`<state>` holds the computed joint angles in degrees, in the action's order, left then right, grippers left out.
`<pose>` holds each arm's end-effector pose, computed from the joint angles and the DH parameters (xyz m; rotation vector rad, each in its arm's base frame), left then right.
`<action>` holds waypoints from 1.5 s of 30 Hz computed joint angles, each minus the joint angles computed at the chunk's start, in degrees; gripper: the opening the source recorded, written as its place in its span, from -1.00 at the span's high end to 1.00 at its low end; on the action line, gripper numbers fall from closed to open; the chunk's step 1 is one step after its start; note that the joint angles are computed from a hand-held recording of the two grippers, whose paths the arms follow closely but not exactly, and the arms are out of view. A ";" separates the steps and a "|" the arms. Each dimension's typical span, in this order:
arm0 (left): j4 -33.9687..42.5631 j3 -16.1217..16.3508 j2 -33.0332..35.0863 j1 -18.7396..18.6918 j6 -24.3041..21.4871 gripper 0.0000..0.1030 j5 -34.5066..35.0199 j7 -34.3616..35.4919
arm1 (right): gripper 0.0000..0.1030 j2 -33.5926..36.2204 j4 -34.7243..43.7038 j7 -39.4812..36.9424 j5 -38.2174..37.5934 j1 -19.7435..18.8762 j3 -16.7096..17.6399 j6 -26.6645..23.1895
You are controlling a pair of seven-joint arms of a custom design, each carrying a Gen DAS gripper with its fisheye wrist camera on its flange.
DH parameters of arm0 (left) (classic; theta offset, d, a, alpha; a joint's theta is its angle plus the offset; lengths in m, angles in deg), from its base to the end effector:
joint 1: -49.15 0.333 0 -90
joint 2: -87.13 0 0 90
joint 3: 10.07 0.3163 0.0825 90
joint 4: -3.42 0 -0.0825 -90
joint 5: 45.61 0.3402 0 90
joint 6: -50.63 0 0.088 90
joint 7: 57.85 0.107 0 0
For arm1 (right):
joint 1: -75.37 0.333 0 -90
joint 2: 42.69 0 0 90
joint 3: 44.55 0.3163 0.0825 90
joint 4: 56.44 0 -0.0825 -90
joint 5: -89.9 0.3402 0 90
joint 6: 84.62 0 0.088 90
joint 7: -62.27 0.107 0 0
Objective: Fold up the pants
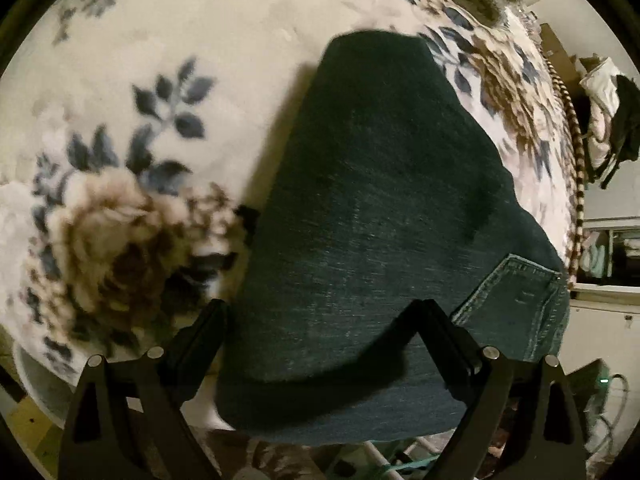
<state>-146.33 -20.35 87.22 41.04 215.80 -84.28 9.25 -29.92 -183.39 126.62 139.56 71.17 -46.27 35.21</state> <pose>0.4170 -0.1007 0.3102 2.7014 -1.2385 0.5042 0.4940 -0.0135 0.2975 -1.6112 2.0513 0.8153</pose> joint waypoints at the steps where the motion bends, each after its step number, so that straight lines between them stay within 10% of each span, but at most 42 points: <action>1: 0.32 -0.03 0.73 -0.09 0.40 -0.85 0.44 -0.31 | -0.83 0.82 0.17 -0.33 0.58 0.12 -0.12 -1.10; 11: 2.80 -1.98 3.88 1.87 0.89 -0.86 -18.66 17.18 | -0.86 2.53 -0.16 -10.35 14.25 3.73 2.50 6.63; 14: 3.03 -2.62 4.15 1.95 2.31 -0.82 -25.55 22.25 | -0.60 4.20 -0.64 -10.90 18.16 4.46 2.07 8.40; 17: 0.80 -2.16 1.80 0.75 4.78 -0.15 -20.99 18.17 | 0.07 2.27 -2.07 -11.26 18.08 5.66 1.86 11.94; 21: -1.77 -1.14 -3.48 -0.53 4.82 0.39 -20.93 17.71 | 0.32 -1.49 -4.08 -9.02 15.88 7.79 1.85 14.77; 35: 4.45 4.77 -16.44 3.63 -5.57 0.48 14.09 -6.22 | 0.39 -9.85 6.16 0.65 5.92 8.95 -1.14 5.15; 43: 27.46 9.60 -2.70 8.52 -11.46 0.48 14.38 2.32 | 0.39 2.35 31.37 10.85 3.93 11.13 2.65 4.61; 45: 36.57 9.76 3.97 11.15 -13.83 0.48 12.56 6.06 | 0.39 9.32 41.37 16.12 -0.52 6.91 10.72 6.95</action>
<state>-109.76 -10.58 91.20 52.18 201.97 -71.72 15.31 -20.60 -142.02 142.74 139.04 78.08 -35.55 42.16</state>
